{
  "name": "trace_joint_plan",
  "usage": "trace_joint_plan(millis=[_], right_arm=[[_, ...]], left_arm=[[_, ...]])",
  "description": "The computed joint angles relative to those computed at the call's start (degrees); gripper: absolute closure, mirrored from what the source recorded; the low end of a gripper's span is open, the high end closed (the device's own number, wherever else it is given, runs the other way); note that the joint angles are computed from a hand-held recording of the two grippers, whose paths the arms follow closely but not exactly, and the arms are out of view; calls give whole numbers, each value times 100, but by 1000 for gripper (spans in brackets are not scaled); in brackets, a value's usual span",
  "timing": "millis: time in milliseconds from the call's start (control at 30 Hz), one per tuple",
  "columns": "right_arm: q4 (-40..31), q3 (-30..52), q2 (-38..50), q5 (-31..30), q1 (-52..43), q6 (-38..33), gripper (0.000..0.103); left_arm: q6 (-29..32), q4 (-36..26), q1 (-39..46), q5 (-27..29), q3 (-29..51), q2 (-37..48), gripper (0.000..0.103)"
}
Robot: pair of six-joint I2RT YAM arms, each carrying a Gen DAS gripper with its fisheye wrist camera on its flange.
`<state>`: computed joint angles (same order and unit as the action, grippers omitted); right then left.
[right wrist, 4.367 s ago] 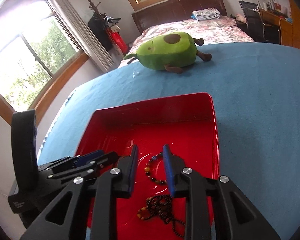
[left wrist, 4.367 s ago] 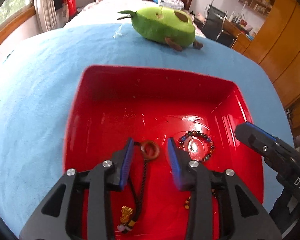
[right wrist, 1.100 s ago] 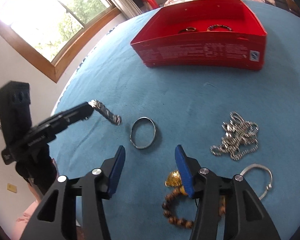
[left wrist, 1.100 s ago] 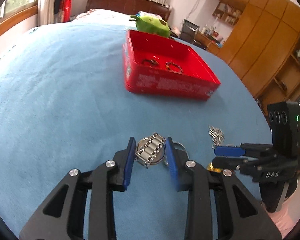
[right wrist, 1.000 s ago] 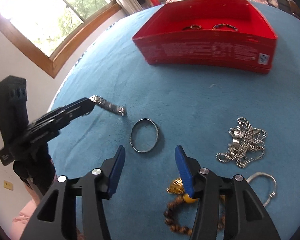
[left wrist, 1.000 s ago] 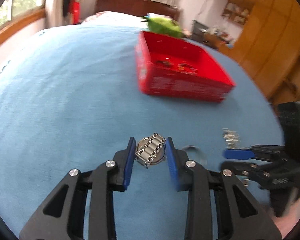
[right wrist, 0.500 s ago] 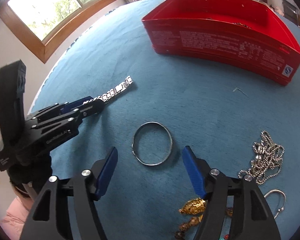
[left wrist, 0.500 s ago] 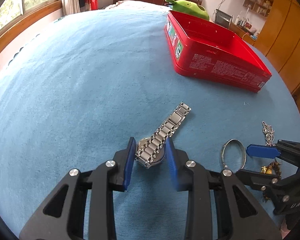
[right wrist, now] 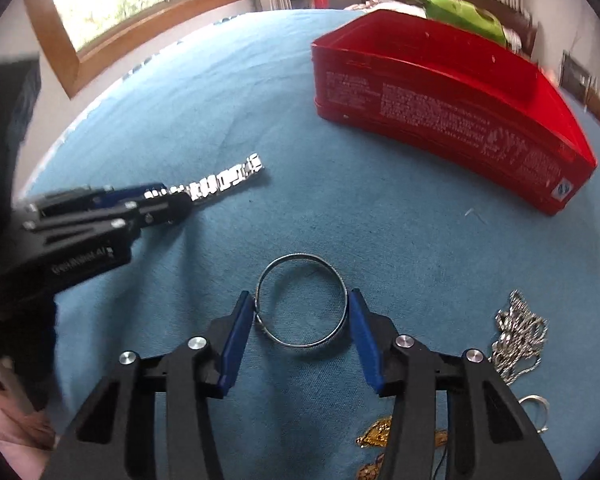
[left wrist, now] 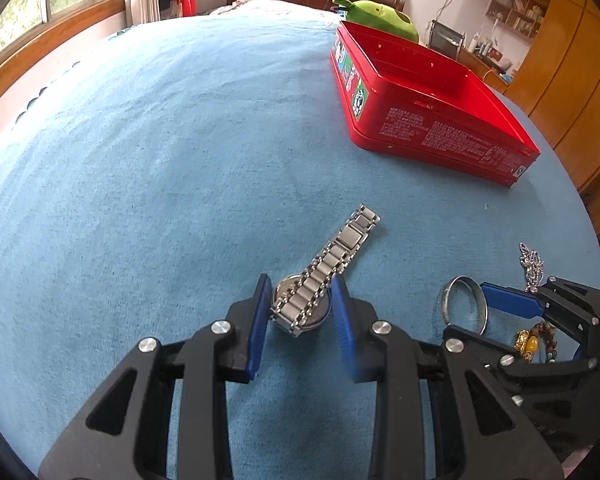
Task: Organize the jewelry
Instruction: 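Lift the silver watch with the left gripper while the right lifts the bangle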
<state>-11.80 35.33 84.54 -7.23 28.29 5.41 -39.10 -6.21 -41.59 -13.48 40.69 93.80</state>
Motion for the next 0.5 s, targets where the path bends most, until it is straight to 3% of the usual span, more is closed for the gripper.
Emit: trace_joint_plan(millis=[133,333,500], right_arm=[[-264,10,-214,-779,-714,-161,54],[-557,-111,-923,-973,-1211,-268,54],[-586,-134,-861,-1041,-1557,-413,54]], left_arm=[[26,-4,-26,-45,1,-9,73],[-53,-36,-153,-159,8,-63,73],[-90,-200,-335,-344,115,-180,73]])
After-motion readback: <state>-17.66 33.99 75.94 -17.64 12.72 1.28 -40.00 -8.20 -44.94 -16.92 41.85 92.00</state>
